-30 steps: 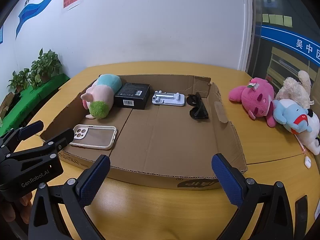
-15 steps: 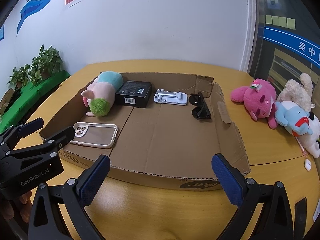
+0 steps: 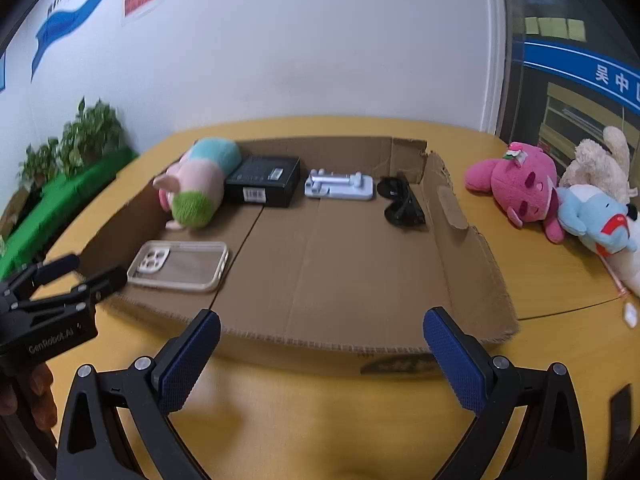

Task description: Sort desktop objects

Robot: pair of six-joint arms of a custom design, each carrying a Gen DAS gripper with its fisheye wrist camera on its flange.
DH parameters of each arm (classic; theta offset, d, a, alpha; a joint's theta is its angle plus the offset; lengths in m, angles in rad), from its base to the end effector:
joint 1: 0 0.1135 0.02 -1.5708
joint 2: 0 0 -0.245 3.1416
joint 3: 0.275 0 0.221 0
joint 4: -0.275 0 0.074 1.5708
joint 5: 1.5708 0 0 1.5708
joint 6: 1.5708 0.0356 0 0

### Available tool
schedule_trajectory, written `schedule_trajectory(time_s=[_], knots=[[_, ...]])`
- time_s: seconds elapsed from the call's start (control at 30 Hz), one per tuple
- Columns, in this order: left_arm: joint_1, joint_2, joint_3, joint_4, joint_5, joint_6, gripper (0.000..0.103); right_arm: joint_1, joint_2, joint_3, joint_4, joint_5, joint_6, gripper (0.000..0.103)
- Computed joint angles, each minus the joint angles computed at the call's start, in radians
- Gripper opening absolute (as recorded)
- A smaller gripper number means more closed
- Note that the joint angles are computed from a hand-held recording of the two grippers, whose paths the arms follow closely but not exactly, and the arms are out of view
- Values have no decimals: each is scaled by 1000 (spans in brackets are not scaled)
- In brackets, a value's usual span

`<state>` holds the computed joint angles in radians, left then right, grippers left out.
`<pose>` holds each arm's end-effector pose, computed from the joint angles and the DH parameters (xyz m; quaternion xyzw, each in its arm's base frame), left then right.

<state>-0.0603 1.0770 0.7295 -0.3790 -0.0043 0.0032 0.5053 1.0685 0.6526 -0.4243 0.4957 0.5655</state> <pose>0.2059 -0.0123 0.2404 0.0281 0.9118 -0.0097 0.4096 0.1754 0.0777 0.2188 0.1149 0.9024 -0.0204 0.4148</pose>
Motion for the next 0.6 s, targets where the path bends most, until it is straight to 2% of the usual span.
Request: schedule_trajectory(time_s=[0.07, 0.13, 0.27, 0.43, 0.53, 0.6], knots=[[6, 38, -37, 75, 6, -3, 85, -10, 29, -61, 112, 23, -16, 103], [-27, 35, -98, 179, -40, 15, 85, -28, 53, -120, 224, 22, -28, 103], [-45, 52, -125, 255, -52, 12, 87, -11, 72, -227, 434, 89, -64, 103], [-58, 58, -188, 388, -71, 7, 89, -2, 101, -268, 548, 138, -88, 103], [-52, 44, -243, 484, -61, 13, 90, 5, 109, -317, 659, 160, -125, 103], [-46, 43, -268, 536, -51, 17, 90, 1, 112, -315, 663, 157, -128, 103]])
